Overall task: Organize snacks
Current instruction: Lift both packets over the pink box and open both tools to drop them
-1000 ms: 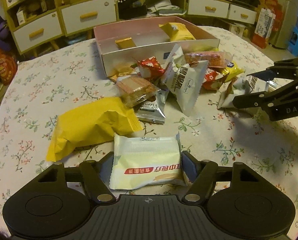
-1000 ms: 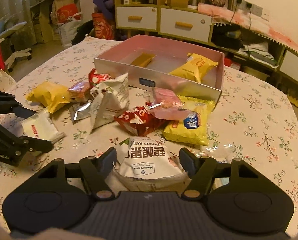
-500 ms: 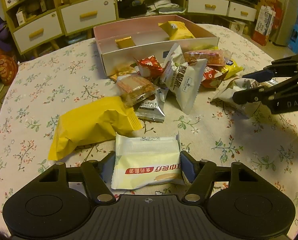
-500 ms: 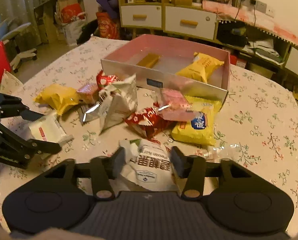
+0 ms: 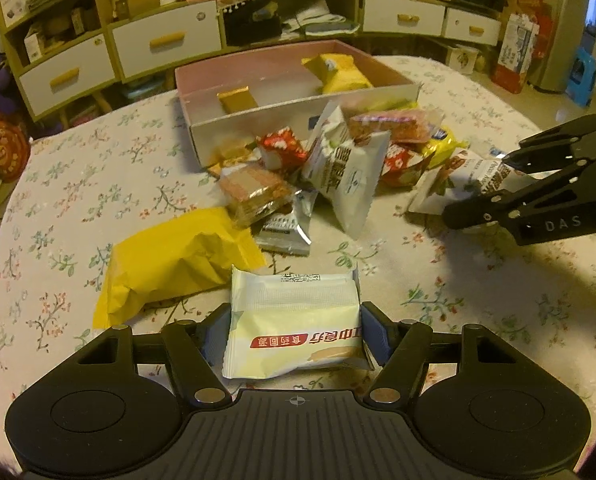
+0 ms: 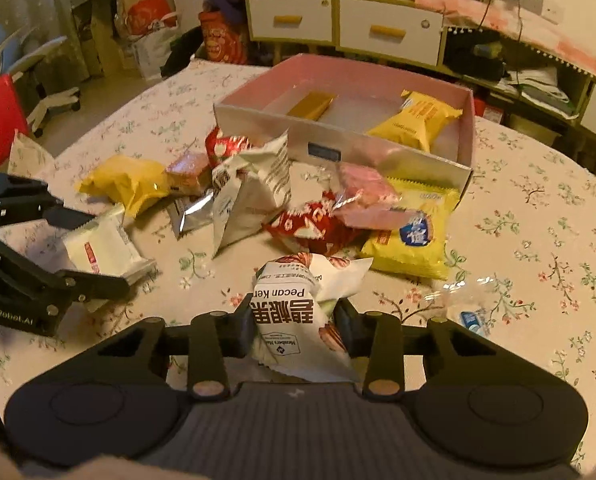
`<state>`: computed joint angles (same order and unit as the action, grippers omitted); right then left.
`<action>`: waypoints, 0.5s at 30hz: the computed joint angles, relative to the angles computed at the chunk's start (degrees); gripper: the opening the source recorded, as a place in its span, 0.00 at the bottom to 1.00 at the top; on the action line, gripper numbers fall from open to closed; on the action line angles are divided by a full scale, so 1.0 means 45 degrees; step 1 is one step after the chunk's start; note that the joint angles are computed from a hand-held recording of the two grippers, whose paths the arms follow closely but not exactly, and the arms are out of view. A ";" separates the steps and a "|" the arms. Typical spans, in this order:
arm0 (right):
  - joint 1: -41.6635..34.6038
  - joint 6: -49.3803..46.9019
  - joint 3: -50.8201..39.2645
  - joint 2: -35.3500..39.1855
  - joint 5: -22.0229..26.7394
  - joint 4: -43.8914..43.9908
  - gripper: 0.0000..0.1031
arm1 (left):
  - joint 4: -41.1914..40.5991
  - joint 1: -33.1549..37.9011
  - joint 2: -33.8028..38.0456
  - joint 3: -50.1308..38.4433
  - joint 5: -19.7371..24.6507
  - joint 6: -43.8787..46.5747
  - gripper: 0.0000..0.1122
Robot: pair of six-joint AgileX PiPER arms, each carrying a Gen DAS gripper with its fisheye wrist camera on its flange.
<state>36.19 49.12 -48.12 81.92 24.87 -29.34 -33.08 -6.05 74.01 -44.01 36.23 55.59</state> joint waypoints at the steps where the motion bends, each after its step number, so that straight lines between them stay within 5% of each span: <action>1: -0.0016 0.0040 -0.0014 -0.0085 0.0012 -0.0025 0.35 | -0.0149 0.0069 -0.0089 -0.0033 0.0131 0.0143 0.59; 15: -0.0239 0.0553 -0.0721 -0.0764 0.0292 -0.0532 0.35 | -0.0718 -0.0289 -0.0438 -0.1128 0.0807 -0.0652 0.59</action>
<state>35.11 51.61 -51.37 78.48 26.19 -31.73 -36.31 -7.35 72.04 -49.09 39.86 52.65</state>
